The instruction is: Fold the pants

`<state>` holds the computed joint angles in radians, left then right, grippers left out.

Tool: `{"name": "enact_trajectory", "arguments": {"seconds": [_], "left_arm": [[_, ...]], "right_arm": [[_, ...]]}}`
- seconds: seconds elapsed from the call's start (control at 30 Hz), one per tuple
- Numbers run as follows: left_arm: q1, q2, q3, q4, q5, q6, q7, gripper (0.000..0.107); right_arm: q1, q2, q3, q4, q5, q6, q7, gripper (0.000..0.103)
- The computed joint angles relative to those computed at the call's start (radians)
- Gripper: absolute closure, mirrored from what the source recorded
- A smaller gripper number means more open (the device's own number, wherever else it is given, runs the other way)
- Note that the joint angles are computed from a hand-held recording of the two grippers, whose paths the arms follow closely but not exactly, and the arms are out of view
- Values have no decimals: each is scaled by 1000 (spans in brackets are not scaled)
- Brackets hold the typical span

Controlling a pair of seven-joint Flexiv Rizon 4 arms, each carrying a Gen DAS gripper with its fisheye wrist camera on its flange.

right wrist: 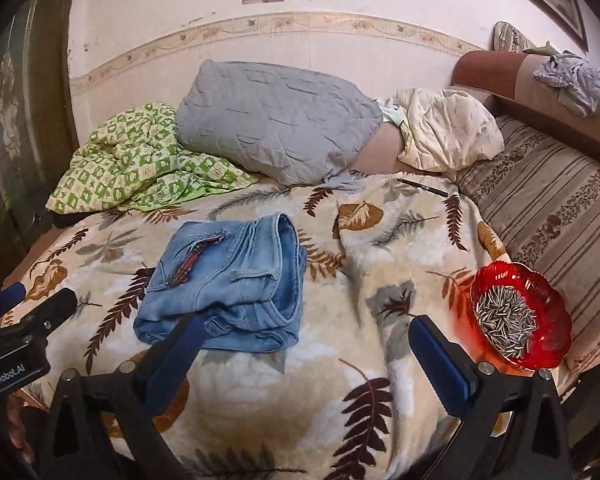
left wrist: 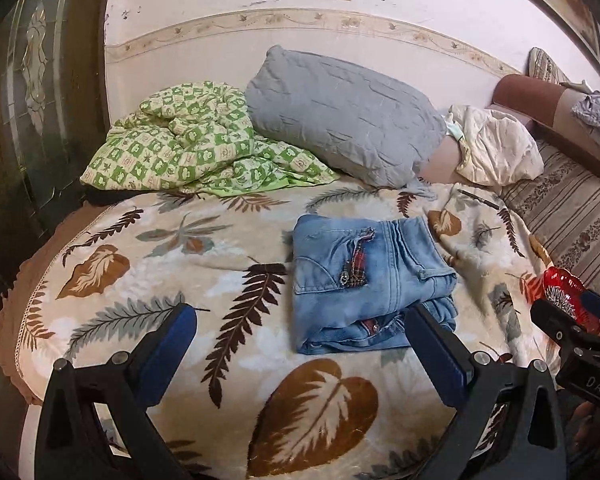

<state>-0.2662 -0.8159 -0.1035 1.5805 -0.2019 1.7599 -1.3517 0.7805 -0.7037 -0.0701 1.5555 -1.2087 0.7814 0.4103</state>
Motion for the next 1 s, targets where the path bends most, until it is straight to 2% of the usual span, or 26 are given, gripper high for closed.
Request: {"name": "enact_trajectory", "arguments": {"seconds": [0.4, 1.0], "left_arm": [[-17, 7, 22, 2, 0, -13, 0, 4], [-10, 9, 11, 9, 4, -15, -2, 4]], "right_arm": [[3, -7, 2, -7, 11, 1, -12, 0], [5, -8, -2, -9, 16, 2, -18, 0]]}}
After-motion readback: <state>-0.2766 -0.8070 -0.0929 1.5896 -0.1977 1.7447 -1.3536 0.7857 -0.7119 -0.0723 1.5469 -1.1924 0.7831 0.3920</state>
